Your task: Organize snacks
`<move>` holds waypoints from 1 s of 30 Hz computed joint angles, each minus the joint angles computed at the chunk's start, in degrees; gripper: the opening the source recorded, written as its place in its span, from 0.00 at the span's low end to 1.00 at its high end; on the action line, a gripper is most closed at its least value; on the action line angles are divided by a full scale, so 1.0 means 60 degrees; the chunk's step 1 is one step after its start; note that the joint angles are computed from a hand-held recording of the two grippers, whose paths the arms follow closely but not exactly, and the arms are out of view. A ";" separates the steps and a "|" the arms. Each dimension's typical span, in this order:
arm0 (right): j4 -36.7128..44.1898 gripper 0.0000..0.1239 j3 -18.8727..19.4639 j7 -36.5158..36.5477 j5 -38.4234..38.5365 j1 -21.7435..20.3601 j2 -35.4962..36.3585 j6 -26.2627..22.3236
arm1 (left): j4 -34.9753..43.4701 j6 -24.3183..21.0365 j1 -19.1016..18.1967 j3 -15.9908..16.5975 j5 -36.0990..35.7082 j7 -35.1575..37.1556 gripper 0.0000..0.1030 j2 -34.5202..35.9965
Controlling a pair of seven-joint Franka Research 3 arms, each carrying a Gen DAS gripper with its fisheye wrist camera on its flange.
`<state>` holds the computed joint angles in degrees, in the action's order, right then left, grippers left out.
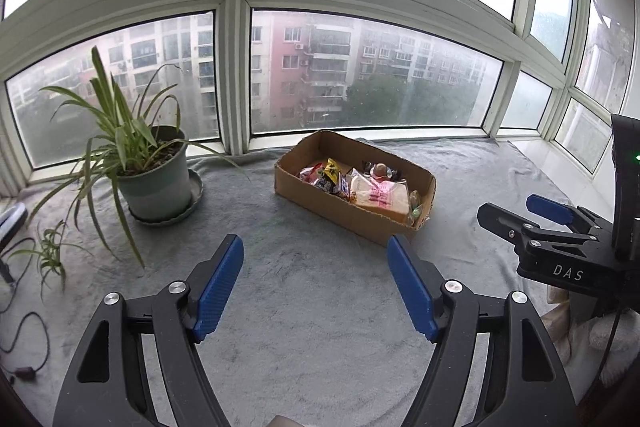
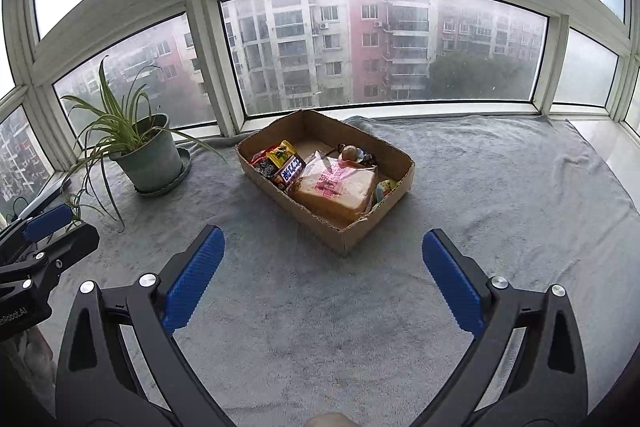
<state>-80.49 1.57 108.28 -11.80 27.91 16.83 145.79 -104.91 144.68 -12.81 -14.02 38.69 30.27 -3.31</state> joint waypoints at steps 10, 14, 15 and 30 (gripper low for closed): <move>-0.0617 0.82 -0.0077 0.0676 -0.0925 0.0202 -0.0461 0.0152 | -0.0664 -0.0601 0.0024 -0.0211 -0.0046 -0.0520 0.72 -0.0718; -0.0743 0.82 -0.0048 0.0839 -0.1192 0.0178 -0.0558 0.0192 | -0.0713 -0.0679 0.0055 -0.0244 -0.0037 -0.0627 0.72 -0.0786; -0.0755 0.82 -0.0027 0.0827 -0.1199 0.0152 -0.0567 0.0191 | -0.0712 -0.0686 0.0062 -0.0253 -0.0017 -0.0640 0.72 -0.0790; -0.0777 0.82 0.0069 0.0814 -0.1194 0.0104 -0.0565 0.0154 | -0.0790 -0.0656 0.0075 -0.0286 -0.0012 -0.0782 0.72 -0.0867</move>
